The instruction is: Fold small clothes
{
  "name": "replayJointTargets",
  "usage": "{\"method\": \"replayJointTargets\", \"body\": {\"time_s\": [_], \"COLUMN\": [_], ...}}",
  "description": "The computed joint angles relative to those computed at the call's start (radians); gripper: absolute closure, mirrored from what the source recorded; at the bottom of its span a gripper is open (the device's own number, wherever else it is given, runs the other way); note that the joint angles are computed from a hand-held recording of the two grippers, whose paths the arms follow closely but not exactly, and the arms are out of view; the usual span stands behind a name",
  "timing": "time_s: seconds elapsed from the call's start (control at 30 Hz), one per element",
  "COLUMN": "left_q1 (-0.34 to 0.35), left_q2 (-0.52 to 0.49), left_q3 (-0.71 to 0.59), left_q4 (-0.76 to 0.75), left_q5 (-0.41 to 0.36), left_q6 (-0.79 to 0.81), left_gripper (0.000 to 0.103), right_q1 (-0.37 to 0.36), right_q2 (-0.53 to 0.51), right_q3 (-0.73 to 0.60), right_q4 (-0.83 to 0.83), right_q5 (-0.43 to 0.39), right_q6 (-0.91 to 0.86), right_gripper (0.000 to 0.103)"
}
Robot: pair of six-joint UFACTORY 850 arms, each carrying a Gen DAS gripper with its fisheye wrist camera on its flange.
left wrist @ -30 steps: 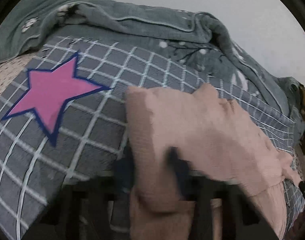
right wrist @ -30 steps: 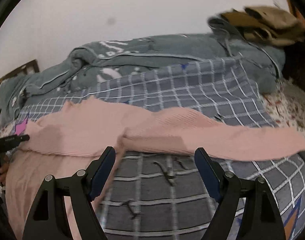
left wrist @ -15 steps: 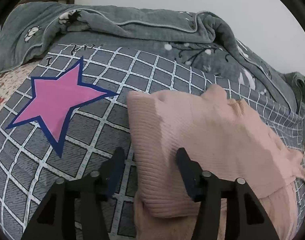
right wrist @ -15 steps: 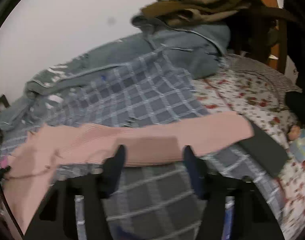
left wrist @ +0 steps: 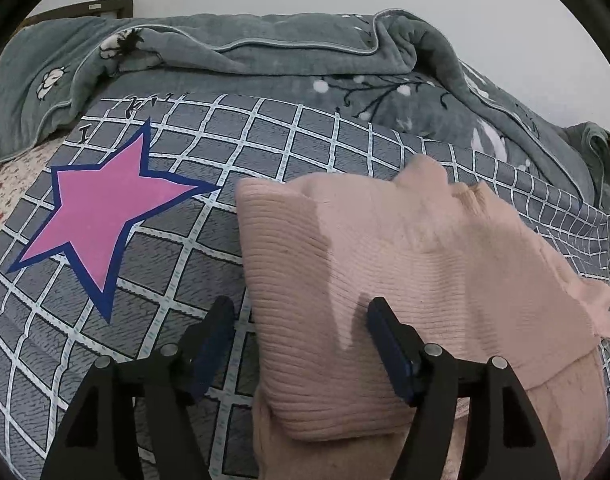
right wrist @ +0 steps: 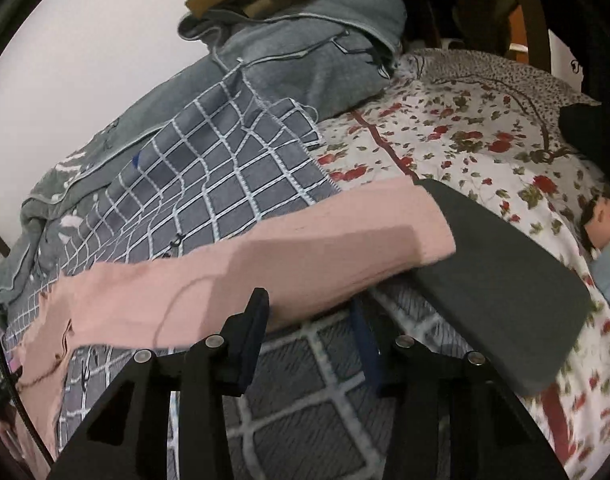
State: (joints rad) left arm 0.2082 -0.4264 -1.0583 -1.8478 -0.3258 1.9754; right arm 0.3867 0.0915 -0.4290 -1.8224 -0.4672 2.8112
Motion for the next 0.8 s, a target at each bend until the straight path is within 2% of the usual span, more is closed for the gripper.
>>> {"method": "replayJointTargets", "body": {"time_s": [0.07,0.13,0.17,0.27,0.4,0.5,0.67,0.8], "left_q1": [0.000,0.000,0.000,0.010,0.034,0.055,0.114,0.162], "left_q2": [0.000,0.000,0.000,0.000,-0.004,0.001,0.020,0.055], "left_q3": [-0.001,-0.001,-0.001,0.001,-0.003,0.005,0.022,0.061], "left_q4": [0.004,0.006,0.005,0.023,0.073,0.081,0.141,0.020], "left_q5": [-0.001,-0.001,-0.002,-0.041,-0.105,-0.144,-0.211,-0.174], "left_q6": [-0.005,-0.008,-0.008,-0.024,-0.089,-0.117,-0.164,0.035], "left_gripper": [0.036,0.036,0.036,0.034,0.033,0.031,0.031,0.029], "right_q1": [-0.025,-0.028,-0.024,0.033,0.093,0.166,0.282,0.370], "right_q2": [-0.008,-0.016,-0.017,-0.026,-0.019,-0.042,-0.143,-0.287], "right_q3": [-0.013,-0.027,-0.032,-0.067,-0.120,-0.210,-0.424,-0.642], "right_q4": [0.005,0.032,0.040,0.193,0.259,0.308,0.345,0.328], "right_q5": [0.013,0.005,-0.001,-0.107,-0.220,-0.325,-0.408,-0.402], "right_q6": [-0.024,-0.089,-0.115,-0.283,-0.362,-0.457,-0.604,-0.692], "right_gripper": [0.067,0.096,0.096,0.097,0.097,0.097,0.097,0.097]}}
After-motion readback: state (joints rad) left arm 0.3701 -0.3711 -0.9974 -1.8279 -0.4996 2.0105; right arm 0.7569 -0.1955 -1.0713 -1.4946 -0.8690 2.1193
